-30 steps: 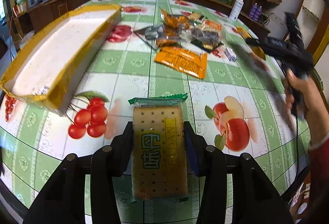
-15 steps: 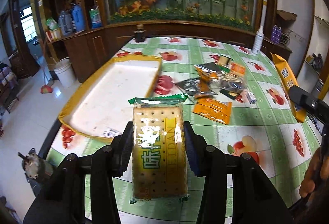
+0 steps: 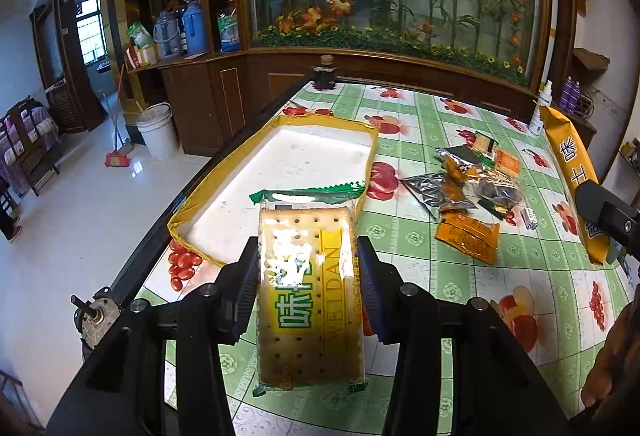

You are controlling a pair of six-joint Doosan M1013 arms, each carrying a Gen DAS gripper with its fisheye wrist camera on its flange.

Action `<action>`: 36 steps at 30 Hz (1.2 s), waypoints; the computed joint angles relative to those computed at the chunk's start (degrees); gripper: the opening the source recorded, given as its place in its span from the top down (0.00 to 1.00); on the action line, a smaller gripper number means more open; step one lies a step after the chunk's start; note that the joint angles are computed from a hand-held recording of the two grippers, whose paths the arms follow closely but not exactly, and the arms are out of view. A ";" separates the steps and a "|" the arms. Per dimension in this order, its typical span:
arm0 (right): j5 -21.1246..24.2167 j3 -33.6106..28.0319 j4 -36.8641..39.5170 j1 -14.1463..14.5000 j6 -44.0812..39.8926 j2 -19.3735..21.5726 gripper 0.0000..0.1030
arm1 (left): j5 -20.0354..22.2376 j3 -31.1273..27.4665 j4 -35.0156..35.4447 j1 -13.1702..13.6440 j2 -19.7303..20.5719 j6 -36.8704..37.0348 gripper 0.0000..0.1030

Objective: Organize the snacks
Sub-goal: 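Carry both packs over the white tray and release them inside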

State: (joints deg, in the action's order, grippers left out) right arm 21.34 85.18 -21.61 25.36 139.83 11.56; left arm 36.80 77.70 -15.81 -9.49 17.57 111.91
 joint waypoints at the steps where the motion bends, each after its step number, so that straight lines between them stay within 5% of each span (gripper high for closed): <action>1: -0.03 -0.32 0.71 0.02 -0.78 0.26 0.32 | 0.22 -0.18 -0.05 0.14 0.15 -0.10 0.57; 6: 0.15 -2.15 7.06 -0.47 -7.19 2.02 0.32 | 0.84 -0.95 0.32 0.71 1.01 -1.10 0.57; 11: 1.21 -6.53 22.99 -2.39 -21.10 6.05 0.32 | 5.46 -5.15 -1.34 1.93 4.50 -2.66 0.57; 16: 9.36 -18.29 34.67 -3.82 -33.73 15.02 0.32 | 12.95 -13.95 -2.42 3.28 11.14 -8.13 0.57; 21: 20.94 -31.79 32.65 -3.52 -34.44 24.63 0.32 | 20.57 -20.90 -0.38 3.53 16.54 -11.55 0.57; 26: 28.98 -38.94 28.61 -2.58 -34.28 29.80 0.32 | 25.09 -22.45 1.67 3.32 18.19 -13.00 0.55; 32: 31.56 -40.19 27.46 -1.73 -36.22 30.37 0.31 | 27.00 -19.52 3.52 3.40 15.88 -13.23 0.54; 36: 28.67 -37.17 28.94 -1.93 -35.83 28.43 0.30 | 27.32 -17.24 -0.79 4.97 14.13 -13.46 0.49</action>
State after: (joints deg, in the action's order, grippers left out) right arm 50.01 48.01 7.33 23.43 104.00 40.00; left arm 64.12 60.45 -16.60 -4.52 31.71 98.45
